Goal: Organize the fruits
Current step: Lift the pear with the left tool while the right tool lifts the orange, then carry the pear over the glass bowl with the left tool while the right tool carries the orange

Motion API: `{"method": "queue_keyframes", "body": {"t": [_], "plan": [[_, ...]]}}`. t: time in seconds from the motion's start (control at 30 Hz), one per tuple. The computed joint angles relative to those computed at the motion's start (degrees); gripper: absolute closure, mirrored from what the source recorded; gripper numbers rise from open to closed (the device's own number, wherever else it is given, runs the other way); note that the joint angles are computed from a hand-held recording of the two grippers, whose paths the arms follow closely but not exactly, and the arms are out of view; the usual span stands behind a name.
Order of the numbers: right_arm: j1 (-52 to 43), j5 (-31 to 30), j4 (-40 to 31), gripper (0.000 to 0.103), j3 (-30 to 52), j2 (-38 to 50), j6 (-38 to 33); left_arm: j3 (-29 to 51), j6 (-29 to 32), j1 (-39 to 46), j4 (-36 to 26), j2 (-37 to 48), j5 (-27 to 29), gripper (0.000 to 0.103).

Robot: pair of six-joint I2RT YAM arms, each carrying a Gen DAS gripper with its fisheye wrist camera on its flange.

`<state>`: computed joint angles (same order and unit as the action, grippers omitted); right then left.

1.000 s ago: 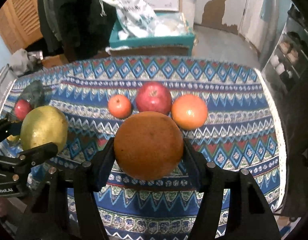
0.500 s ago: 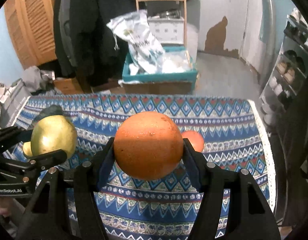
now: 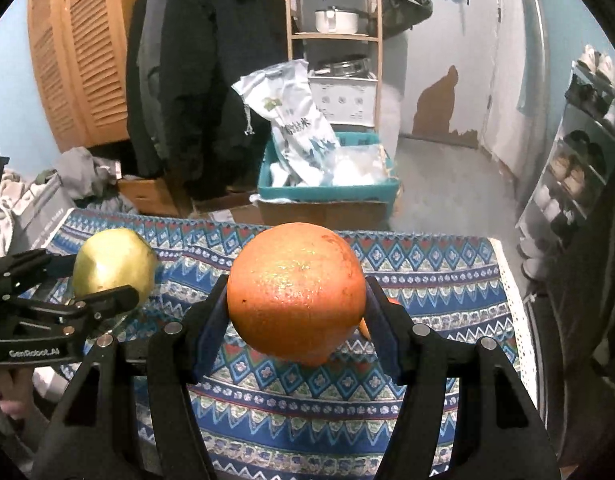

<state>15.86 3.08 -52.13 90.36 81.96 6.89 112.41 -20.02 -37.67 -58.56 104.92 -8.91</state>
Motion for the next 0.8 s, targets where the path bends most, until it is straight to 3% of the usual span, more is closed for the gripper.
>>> {"method": "queue_keyframes", "body": {"t": [0.8], "plan": [[9.2,0.1,-1.9,0.039,14.2,15.0,3.3,-13.9,-0.9,10.2,3.8,-8.7,1.2,0.031]]}}
